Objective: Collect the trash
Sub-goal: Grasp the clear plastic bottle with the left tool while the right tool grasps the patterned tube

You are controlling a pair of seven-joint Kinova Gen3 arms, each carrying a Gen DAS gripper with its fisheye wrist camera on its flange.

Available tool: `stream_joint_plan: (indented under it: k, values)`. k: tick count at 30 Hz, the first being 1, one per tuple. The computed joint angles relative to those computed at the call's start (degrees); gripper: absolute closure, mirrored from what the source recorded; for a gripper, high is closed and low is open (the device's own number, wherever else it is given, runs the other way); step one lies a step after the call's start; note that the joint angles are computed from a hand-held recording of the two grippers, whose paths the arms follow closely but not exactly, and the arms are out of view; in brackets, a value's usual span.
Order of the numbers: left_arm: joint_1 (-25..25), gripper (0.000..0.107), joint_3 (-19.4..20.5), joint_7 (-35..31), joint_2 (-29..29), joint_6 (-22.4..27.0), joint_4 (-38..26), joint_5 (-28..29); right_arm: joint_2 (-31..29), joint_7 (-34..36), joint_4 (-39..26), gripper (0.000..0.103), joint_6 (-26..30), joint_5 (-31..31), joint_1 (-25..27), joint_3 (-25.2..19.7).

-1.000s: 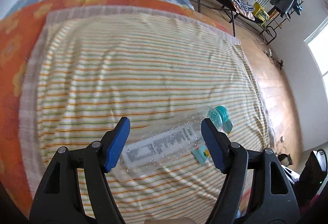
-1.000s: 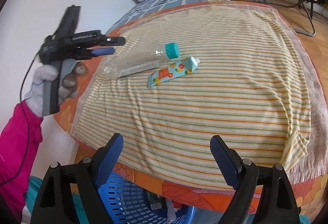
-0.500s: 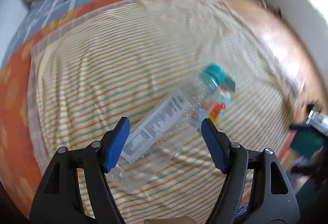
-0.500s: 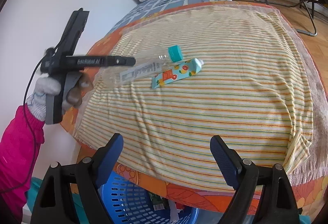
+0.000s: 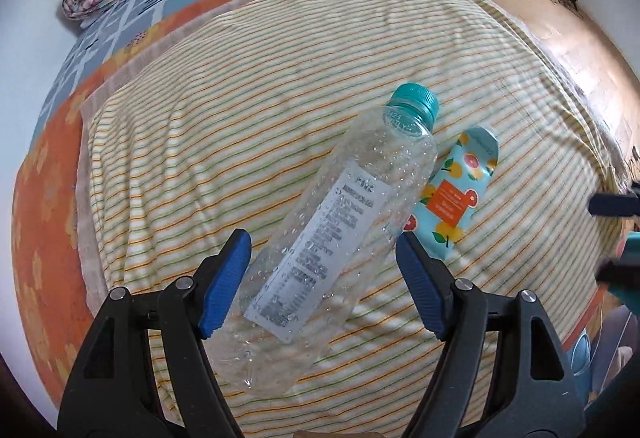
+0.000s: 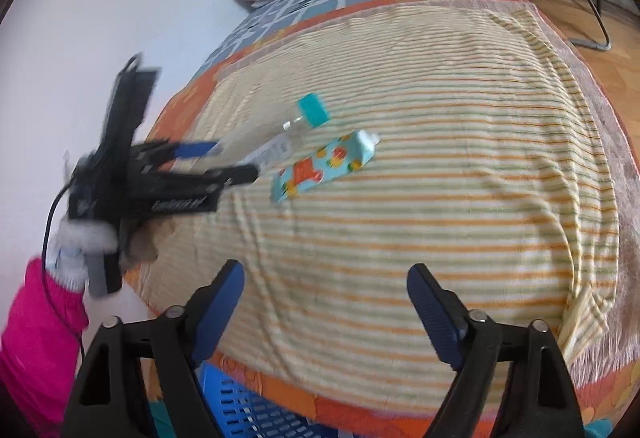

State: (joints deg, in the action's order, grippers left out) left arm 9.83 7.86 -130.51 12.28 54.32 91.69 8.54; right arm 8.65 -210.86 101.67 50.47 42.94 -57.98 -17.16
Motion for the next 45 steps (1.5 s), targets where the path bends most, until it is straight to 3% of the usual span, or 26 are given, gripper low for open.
stream_joint_plan:
  k: [7,13,20,25,31,36,45]
  values:
    - [-0.7,0.034,-0.2,-0.5,-0.3,-0.1,0.3,0.9,1.9,5.7,-1.0,0.048,0.3,-1.7,3.7,2.4]
    - [0.0,0.033,-0.2,0.1,-0.2,-0.8,0.5,-0.2,5.0,13.3,-3.7,0.051,-0.8,-4.0,6.3,4.7]
    - [-2.0,0.035,0.1,-3.4,-1.3,-4.5,3.6,3.9,8.5,18.2,-7.2,0.052,1.7,-4.4,5.0,7.3]
    - [-3.3,0.042,-0.3,-4.5,-2.5,-4.5,4.7,6.6,9.1,20.8,-8.3,0.082,2.9,-3.7,3.6,8.2]
    - [-5.6,0.047,-1.2,-7.3,-4.9,-3.5,6.6,11.0,8.7,19.0,-8.8,0.085,5.4,-1.6,1.6,8.3]
    - [-6.7,0.048,-2.3,-10.1,-7.5,-3.5,9.0,13.7,9.1,20.2,-11.2,0.085,11.4,1.2,-1.1,7.5]
    - [-9.5,0.051,-5.7,-15.9,-12.4,1.6,11.7,19.7,7.8,21.1,-14.5,0.085,22.6,4.9,-5.4,5.1]
